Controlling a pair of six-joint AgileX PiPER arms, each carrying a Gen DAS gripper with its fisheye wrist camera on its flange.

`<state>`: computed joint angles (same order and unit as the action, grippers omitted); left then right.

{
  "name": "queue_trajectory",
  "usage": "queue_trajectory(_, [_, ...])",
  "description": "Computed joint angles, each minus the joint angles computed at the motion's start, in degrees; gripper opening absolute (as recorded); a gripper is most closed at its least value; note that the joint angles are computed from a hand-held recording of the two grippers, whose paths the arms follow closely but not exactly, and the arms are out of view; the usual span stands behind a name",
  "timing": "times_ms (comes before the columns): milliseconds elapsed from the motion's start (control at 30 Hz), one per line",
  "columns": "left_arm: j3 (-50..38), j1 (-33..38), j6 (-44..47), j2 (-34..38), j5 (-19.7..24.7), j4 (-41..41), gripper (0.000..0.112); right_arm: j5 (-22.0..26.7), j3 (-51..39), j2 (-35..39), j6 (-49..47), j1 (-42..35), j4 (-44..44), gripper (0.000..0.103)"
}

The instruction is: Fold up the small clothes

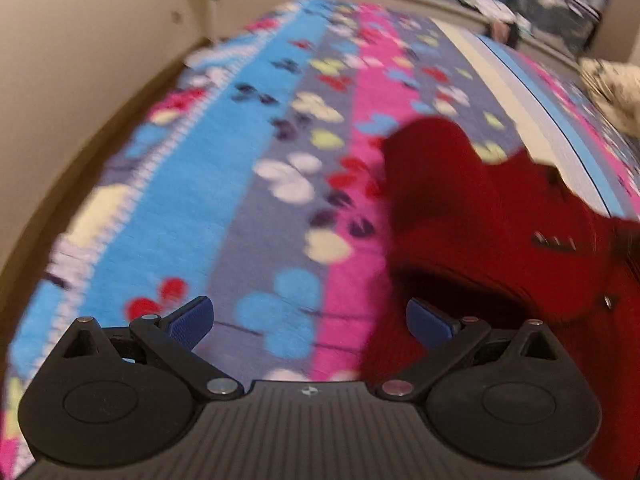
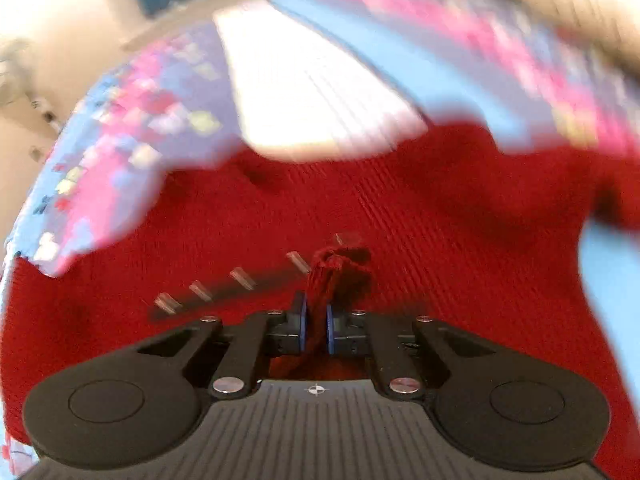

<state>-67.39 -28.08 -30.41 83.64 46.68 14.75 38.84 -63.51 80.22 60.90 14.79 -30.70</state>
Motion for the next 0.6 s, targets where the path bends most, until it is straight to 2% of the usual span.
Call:
queue_trajectory(67, [-0.32,-0.14,4.34,1.47,-1.07,-5.41,0.103,-4.39,-2.09,-2.95,-3.79,0.22,-0.36,0.009])
queue_trajectory(100, [-1.64,-1.13,3.20,3.19,-1.19,-5.19,0.103,-7.77,-2.28,-5.24,-6.47,-0.91,1.42,0.009])
queue_trajectory(167, [-4.02,-4.24,-3.63,6.56,-0.51,0.70,0.103,-14.64,-0.69,-10.35,-10.17,-4.46,4.48,0.009])
queue_trajectory(200, [-5.88,-5.94,-9.25,9.04,1.24,6.14,0.102,-17.27,1.12,-13.01,-12.40,-7.05,6.83,0.009])
queue_trajectory(233, [-8.85,-7.42,-14.83,12.24,5.27,11.87,0.100,-17.60,2.59,-14.70,-13.26,-9.24,7.88,0.009])
queue_trajectory(300, [-13.84,-8.11,-21.66,18.23,14.97,20.06,0.086,-16.15,6.00,-15.15,-19.82,-16.25,16.87,0.009])
queue_trajectory(333, [-14.21,-6.96,-23.46,18.81,16.77,20.72,0.085,-14.75,7.67,-13.02,-24.51,-19.95,22.60,0.009])
queue_trajectory(400, [-12.75,-2.33,-22.07,17.74,14.76,15.99,0.085,-9.27,9.29,-4.97,-35.73,-26.33,32.53,0.009])
queue_trajectory(433, [-11.30,0.42,-19.90,16.10,12.64,12.48,0.086,-9.11,11.13,-2.24,-39.69,-28.32,34.68,0.010])
queue_trajectory(500, [-9.85,2.51,-17.22,14.39,10.70,10.15,0.087,-14.92,16.47,-3.63,-50.00,-31.65,42.62,0.011])
queue_trajectory(533, [-9.52,2.57,-15.98,13.86,10.02,10.14,0.089,-16.30,18.05,-4.76,-55.73,-33.11,48.33,0.013])
queue_trajectory(600, [-9.56,1.76,-13.77,13.01,8.98,9.66,0.095,-13.37,18.50,-6.53,-63.03,-36.94,57.32,0.020])
